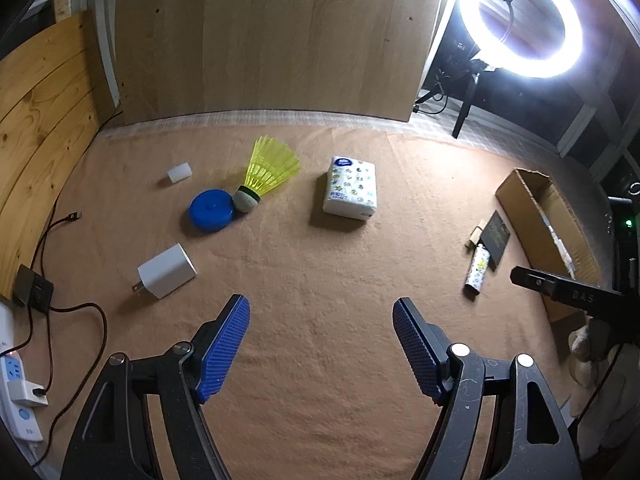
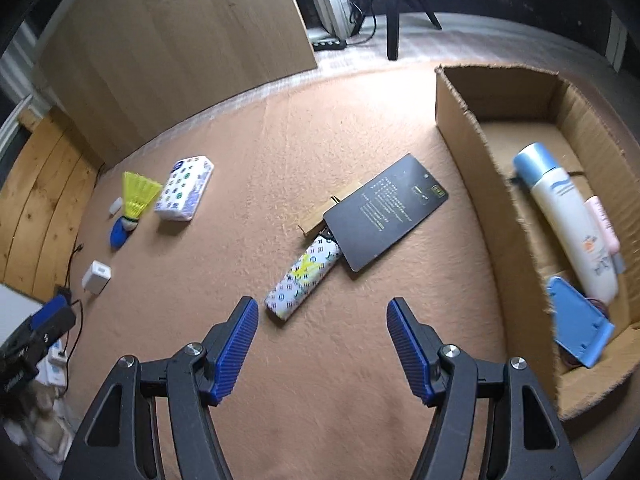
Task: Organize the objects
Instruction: 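Grasp the patterned lighter with the right tool while the left tool grasps the blue tape measure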
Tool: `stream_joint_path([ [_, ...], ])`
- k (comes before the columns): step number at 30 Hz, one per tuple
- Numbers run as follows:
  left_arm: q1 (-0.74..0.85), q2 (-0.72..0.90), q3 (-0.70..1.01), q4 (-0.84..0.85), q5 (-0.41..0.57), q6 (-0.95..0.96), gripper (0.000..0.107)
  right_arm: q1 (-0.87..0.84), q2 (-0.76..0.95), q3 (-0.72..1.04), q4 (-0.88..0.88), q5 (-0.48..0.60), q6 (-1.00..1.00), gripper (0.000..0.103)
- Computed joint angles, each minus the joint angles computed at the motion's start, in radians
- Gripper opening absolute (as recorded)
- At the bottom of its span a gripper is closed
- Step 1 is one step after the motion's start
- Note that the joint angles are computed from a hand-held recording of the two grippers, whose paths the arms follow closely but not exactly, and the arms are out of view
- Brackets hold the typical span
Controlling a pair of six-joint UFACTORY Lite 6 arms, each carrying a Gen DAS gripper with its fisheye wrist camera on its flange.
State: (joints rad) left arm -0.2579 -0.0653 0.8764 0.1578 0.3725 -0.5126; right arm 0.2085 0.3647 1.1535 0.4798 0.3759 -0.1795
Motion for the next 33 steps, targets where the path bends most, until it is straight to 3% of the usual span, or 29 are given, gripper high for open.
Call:
stream_joint_path([
  [3, 0.031, 0.024, 0.012, 0.021, -0.005, 0.008, 0.077, 0.009, 0.081, 0.072, -0.024, 0.005, 0.064, 0.056],
  [8, 0.159, 0.000, 0.000, -0.103, -0.008, 0.201, 0.077, 0.006, 0.209, 0.206, -0.092, 0.056, 0.188, 0.050],
  [17, 0.395, 0.119, 0.148, -0.321, 0.061, 0.541, 0.077, 0.060, 0.339, 0.382, -0.301, 0.129, 0.395, 0.048],
  [28, 0.376, 0.420, 0.417, -0.281, 0.094, 0.633, 0.077, 0.149, 0.392, 0.463, -0.516, 0.178, 0.524, 0.028],
  [33, 0.364, 0.593, 0.606, -0.186, 0.141, 0.492, 0.077, 0.164, 0.377, 0.436, -0.526, 0.165, 0.511, 0.023],
])
